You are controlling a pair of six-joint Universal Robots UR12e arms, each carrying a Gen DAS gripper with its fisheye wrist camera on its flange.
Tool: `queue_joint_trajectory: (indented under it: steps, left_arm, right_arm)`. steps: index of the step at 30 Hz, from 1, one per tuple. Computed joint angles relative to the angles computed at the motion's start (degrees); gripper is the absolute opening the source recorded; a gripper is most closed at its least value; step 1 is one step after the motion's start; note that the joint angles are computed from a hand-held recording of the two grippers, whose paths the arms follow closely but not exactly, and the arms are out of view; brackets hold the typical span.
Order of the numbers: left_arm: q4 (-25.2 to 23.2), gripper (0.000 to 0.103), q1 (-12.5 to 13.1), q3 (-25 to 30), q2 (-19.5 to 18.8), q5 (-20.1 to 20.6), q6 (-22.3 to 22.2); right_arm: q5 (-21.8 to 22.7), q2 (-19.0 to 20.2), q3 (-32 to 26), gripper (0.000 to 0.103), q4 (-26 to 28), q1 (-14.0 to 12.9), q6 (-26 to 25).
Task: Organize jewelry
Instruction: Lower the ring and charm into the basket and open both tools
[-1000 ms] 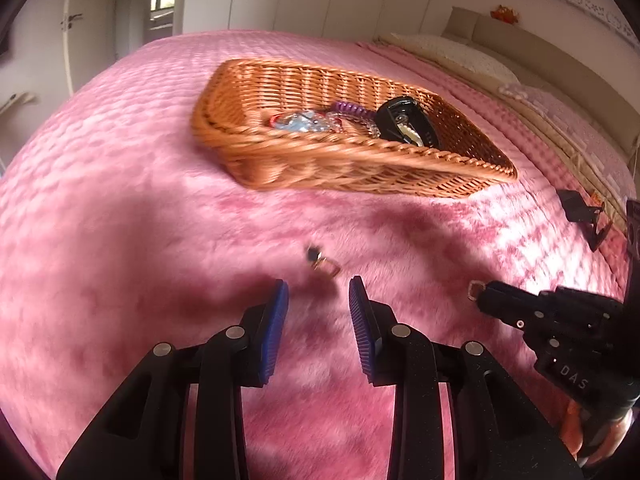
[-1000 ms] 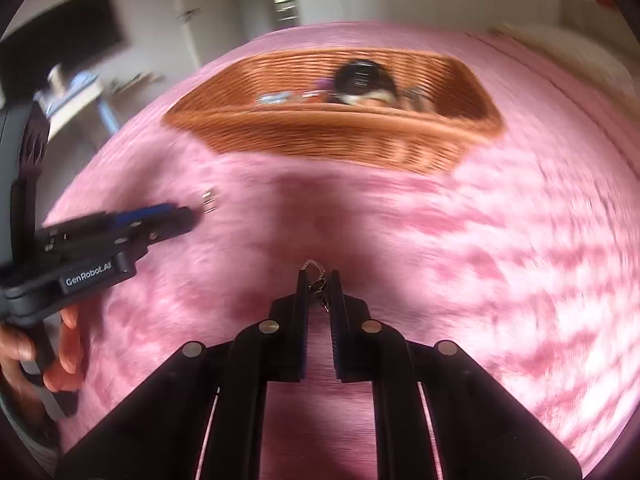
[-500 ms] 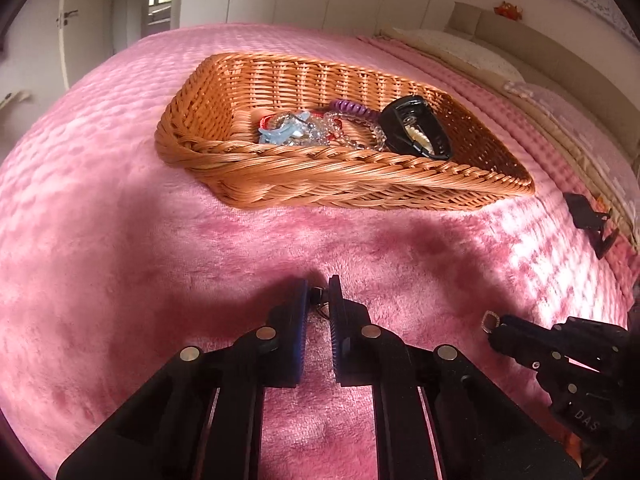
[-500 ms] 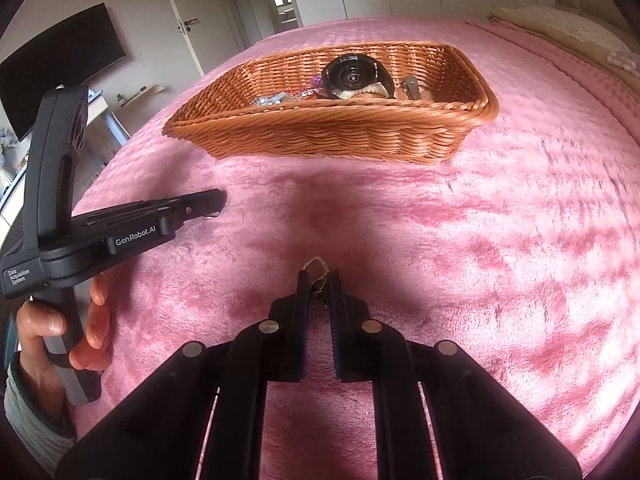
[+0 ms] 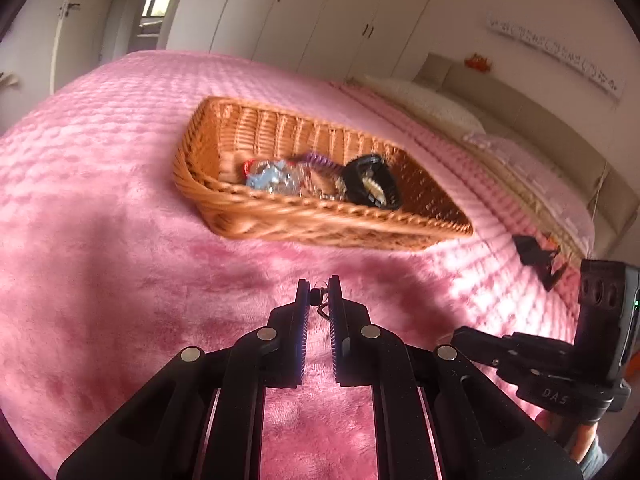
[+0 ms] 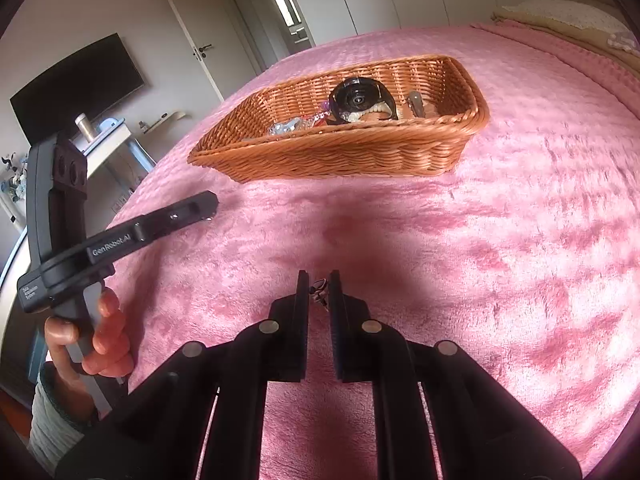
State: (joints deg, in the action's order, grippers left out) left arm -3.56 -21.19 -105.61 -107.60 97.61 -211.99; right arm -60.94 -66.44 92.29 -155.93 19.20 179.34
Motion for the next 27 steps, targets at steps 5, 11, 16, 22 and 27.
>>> queue_joint_trajectory:
  steps: [5,11,16,22,27]
  left_arm:
    - [0.21,0.008,-0.71,0.53,0.12,1.64,0.70]
    - [1.41,0.008,-1.25,2.08,0.90,4.50,2.74]
    - [0.99,0.008,-0.82,5.53,0.48,6.95,4.92]
    - [1.47,0.008,1.96,8.84,-1.86,4.81,3.59]
    - [-1.65,0.008,3.57,10.92,-4.14,5.06,2.59]
  right_arm:
    - [0.19,-0.77,0.07,0.008,-0.76,-0.03,0.23]
    - [1.66,-0.28,-3.69,0.008,-0.26,-0.58,1.06]
    - [1.58,2.27,-10.16,0.008,0.81,-0.33,1.33]
    - [3.45,8.53,-21.60,0.008,8.22,0.51,2.42]
    - [1.77,14.11,-30.90,0.008,15.02,1.84,2.05]
